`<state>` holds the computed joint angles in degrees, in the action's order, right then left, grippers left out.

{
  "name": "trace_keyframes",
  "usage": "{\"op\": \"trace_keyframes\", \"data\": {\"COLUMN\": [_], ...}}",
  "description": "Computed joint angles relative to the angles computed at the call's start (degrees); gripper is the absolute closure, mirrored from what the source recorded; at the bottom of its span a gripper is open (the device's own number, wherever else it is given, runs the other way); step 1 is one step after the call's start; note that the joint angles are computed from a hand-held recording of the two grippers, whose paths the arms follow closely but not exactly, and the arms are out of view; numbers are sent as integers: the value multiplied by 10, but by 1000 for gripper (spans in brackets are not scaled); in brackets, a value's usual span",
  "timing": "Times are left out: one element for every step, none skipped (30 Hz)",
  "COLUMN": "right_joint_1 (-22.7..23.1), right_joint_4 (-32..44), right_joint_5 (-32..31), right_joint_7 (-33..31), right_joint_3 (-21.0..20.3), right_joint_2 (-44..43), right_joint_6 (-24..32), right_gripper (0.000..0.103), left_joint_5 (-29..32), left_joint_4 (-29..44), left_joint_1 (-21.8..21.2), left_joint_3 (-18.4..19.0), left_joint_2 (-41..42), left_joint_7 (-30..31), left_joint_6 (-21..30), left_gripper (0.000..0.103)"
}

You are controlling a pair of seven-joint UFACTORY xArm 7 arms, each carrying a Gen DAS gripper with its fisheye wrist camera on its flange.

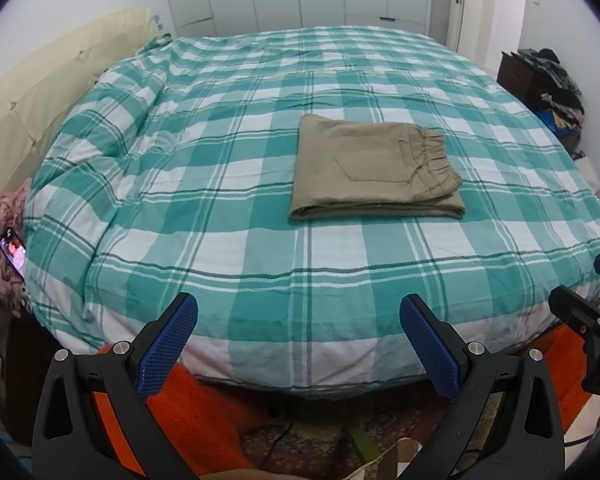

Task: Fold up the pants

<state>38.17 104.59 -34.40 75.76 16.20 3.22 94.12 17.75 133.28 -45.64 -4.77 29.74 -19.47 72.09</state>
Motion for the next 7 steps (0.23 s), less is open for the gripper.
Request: {"op": "trace_keyframes", "data": {"right_joint_1": [-1,-1,-1,-2,-2,-2,-1], "right_joint_4": [-3,-4,-5,-7,-7,-6,-3], "right_joint_5": [2,3,4,5,5,5,3], "right_joint_7": [2,2,3,2,2,0,0], "right_joint_3": [-1,0,0,0,0,1,1], "right_joint_2": [-1,-2,-2,-3,-3,-2,0], "right_joint_6": [-1,-1,-2,-5,-6,-8,-7], "right_gripper": [1,1,1,1,1,1,0], "left_joint_5": [0,-1,-2,-3,-2,0,3], "left_joint_4": [0,0,-3,-10,-17,-17,-22], "left_joint_1": [0,1,2,3,3,3,3], "left_joint_3": [0,0,0,-1,-1,-1,-1], "left_joint_2": [1,1,0,-3,-7,-7,-10], "left_joint_7": [0,0,-1,-2,-4,-3,-4], "left_joint_6": [1,1,1,-2,-6,-7,-10], "left_gripper": [2,2,2,2,2,2,2]}}
